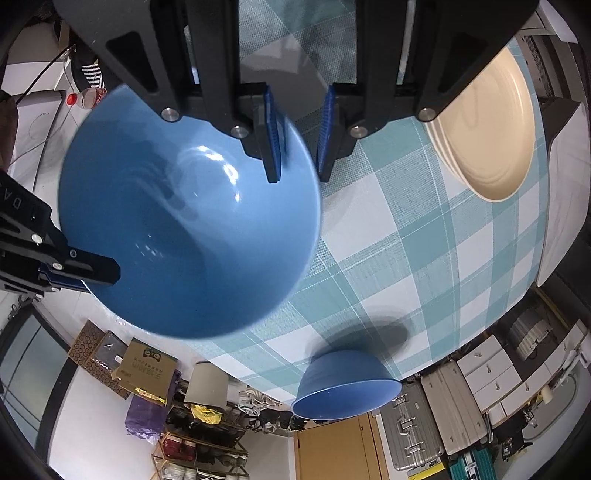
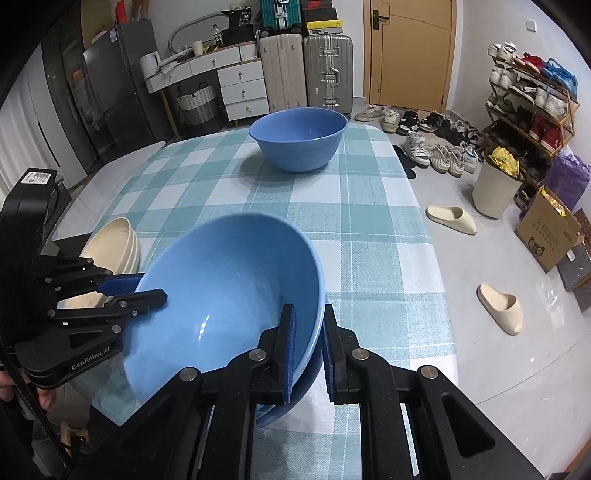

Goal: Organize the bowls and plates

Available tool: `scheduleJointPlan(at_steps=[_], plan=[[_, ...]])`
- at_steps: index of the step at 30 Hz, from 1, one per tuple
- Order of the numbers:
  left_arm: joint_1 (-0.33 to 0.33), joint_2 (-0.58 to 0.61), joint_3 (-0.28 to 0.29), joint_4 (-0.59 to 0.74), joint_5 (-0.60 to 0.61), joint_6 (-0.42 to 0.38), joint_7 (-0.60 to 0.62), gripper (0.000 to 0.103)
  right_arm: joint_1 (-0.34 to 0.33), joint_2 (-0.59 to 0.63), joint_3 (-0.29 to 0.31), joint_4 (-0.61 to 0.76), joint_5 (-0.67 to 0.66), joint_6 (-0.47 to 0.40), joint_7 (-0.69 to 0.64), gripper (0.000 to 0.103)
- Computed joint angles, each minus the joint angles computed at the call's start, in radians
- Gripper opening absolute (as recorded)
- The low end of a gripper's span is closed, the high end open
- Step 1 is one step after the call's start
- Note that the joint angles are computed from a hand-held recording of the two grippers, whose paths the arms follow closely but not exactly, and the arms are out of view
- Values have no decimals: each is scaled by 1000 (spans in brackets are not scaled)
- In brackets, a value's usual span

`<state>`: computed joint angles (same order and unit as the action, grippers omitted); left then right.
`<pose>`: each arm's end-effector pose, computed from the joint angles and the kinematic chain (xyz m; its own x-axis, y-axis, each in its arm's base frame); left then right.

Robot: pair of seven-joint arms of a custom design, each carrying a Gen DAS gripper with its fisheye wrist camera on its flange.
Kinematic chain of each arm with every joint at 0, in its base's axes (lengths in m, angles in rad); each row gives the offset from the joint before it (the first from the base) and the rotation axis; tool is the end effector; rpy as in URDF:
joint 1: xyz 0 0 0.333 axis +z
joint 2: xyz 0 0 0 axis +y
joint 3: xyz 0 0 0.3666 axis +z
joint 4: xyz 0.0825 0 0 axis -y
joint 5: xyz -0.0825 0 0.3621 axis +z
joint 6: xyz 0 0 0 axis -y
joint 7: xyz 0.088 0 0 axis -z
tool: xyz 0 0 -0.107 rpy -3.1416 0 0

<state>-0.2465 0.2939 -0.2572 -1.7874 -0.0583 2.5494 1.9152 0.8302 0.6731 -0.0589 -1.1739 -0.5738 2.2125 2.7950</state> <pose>0.5936 -0.3037 0.5048 -0.6958 -0.7173 -0.0358 -0.6223 0.6270 -0.4687 0.5649 0.5461 0.4867 -0.1500 -0.9874 -0.0510 -0.7811 0.1499 -0.6062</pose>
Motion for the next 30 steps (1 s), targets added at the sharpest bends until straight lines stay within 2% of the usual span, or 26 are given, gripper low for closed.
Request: scheduleJointPlan(at_steps=[4, 14, 16, 17, 20, 26, 30], plan=[[-4, 2, 2, -2, 6, 12, -8, 18, 3, -8, -4, -10, -8, 11, 14, 13], [10, 26, -6, 27, -46, -33, 7, 20, 23, -47, -27, -55, -83, 24, 81, 13], [5, 31, 1, 31, -42, -35, -17, 34, 15, -42, -15, -48, -81, 9, 74, 16], [4, 34, 4, 33, -39, -31, -27, 48, 8, -38, -9, -48, -71, 8, 76, 16], [14, 33, -6, 23, -59, -5, -23, 48, -13, -26, 7, -56, -36, 16, 76, 16], [17, 33, -8, 21, -70, -7, -20, 49, -38, -29, 21, -116, 11, 106, 79, 19], [21, 47, -8, 32, -81, -17, -22, 49, -56, -45, 24, -185, 46, 212, 121, 22]])
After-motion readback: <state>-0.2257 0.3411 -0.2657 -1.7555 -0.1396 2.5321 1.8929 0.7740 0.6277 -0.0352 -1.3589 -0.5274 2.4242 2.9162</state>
